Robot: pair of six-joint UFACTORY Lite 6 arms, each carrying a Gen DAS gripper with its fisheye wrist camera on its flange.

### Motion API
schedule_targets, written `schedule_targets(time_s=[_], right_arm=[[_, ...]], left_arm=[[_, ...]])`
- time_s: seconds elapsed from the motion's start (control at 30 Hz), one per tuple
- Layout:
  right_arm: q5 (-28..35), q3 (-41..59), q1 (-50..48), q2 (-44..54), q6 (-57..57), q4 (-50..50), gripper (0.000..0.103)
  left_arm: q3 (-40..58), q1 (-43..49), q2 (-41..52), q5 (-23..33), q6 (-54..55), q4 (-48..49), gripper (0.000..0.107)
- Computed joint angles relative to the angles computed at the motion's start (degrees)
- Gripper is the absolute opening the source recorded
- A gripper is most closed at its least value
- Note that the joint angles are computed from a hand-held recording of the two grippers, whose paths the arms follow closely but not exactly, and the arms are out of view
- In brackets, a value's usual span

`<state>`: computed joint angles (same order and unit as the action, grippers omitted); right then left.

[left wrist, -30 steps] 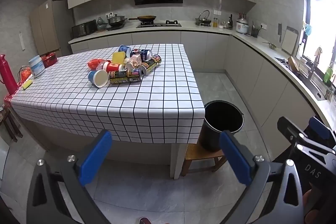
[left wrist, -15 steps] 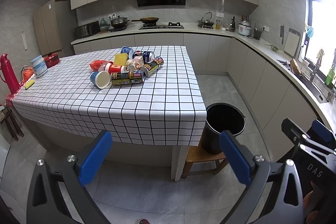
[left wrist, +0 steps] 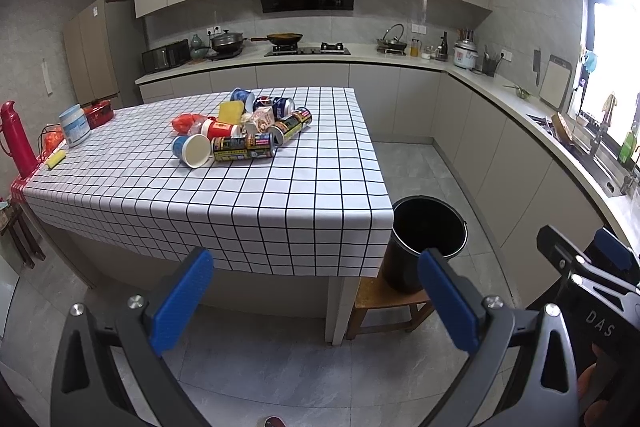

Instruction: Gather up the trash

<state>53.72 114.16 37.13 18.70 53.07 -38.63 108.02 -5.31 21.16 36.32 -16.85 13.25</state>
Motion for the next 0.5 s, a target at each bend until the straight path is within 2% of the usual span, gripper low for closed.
schedule_targets(time_s=[0.5], right_arm=[[0.58, 0.50, 0.68, -0.07, 0.13, 0.08, 0.103]], left_arm=[[-1.65, 0.44, -1.19, -0.80, 0.00, -0.46, 0.103]])
